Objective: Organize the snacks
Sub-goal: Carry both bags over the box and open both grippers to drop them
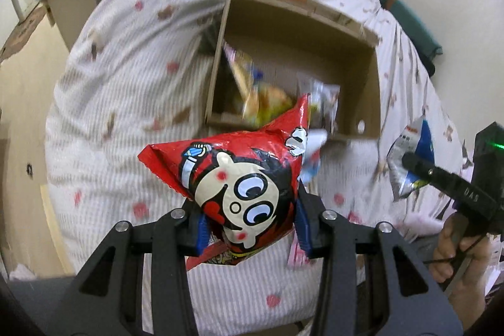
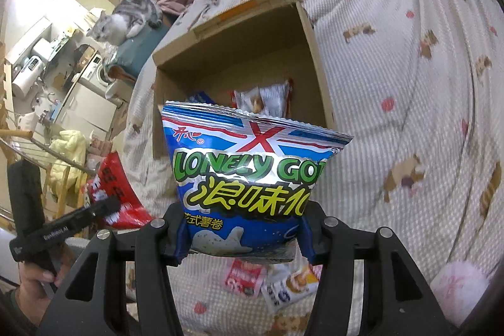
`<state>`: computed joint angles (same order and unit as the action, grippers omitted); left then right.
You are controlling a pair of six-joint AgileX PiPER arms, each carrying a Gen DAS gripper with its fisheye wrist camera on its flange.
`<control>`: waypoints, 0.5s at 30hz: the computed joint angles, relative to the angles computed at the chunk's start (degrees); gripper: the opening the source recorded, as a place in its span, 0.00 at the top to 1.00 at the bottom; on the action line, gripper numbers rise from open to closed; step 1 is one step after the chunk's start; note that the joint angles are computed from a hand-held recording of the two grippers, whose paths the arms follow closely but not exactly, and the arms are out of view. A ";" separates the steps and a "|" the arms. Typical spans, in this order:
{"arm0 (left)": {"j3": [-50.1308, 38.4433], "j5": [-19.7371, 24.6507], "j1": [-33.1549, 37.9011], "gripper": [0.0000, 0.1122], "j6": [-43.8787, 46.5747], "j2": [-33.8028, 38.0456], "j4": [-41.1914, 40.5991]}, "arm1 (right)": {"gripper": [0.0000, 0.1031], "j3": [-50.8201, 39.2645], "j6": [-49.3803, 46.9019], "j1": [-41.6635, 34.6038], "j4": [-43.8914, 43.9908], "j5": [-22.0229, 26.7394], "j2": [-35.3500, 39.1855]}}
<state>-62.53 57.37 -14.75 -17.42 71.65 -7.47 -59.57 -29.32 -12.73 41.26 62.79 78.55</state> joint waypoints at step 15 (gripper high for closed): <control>-14.48 -12.25 3.13 0.65 6.45 22.07 -4.54 | 0.46 -22.83 5.10 13.16 -5.05 -11.09 20.72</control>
